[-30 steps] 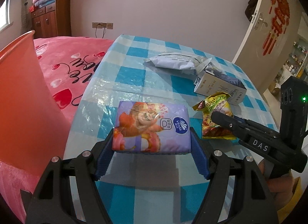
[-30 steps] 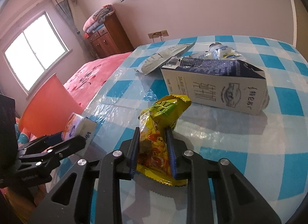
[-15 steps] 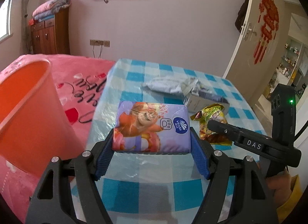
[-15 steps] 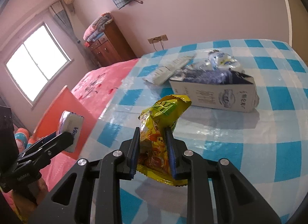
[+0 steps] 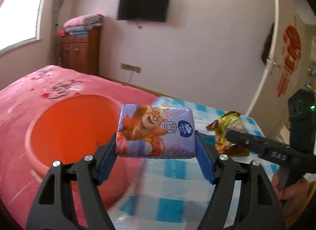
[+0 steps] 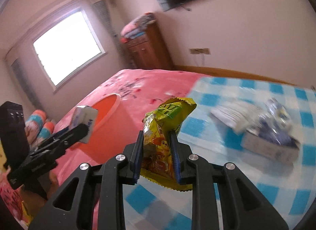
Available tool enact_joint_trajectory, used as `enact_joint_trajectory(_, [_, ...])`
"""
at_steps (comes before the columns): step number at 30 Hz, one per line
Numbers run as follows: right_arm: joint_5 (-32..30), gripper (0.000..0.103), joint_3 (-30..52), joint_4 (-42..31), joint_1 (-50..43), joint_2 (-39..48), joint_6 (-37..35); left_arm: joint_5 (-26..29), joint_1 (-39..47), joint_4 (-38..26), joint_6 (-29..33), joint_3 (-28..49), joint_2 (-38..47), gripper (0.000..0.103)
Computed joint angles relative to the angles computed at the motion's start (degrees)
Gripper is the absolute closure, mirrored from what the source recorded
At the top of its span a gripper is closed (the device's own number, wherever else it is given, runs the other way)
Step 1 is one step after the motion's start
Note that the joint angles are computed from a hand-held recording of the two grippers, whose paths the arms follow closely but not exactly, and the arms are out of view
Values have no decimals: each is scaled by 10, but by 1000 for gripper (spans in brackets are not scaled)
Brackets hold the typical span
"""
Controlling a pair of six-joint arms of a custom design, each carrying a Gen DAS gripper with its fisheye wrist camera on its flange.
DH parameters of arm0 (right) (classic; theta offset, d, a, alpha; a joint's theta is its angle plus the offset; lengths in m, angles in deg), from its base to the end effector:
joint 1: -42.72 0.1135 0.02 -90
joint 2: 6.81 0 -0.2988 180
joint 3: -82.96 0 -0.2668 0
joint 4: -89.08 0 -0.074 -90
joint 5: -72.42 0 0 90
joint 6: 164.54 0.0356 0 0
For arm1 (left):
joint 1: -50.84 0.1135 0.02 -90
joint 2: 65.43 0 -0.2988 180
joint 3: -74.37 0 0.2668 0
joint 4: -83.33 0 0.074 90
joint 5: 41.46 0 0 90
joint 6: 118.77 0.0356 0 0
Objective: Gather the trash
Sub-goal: 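Carry the tissue pack and snack bag to the orange bucket with both tools, then open both tools over the orange bucket to drop both packages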
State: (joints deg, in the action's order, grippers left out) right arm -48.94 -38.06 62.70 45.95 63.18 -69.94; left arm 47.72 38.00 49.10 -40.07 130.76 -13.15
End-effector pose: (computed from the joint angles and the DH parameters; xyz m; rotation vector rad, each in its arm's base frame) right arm 0.2611 0.0333 0.2799 -0.2757 2.1776 0.6823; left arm 0.1933 -0.0435 0.3140 0.0196 2.1053 -0.2388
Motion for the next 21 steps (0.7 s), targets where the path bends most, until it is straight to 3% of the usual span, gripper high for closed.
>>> enact_joint_trajectory(9, [71, 76, 128, -8, 172, 80, 10, 80, 188, 13, 45, 0, 16, 30])
enact_joint_trajectory(17, [106, 75, 217, -8, 248, 185, 9, 100, 236, 37, 53, 3, 72, 30])
enact_joint_trajectory(20, [105, 73, 228, 6, 256, 210, 15, 98, 242, 46, 49, 3, 92, 30])
enact_joint_trajectory(21, [107, 66, 232, 10, 257, 217, 16, 97, 244, 48, 50, 1, 97, 30])
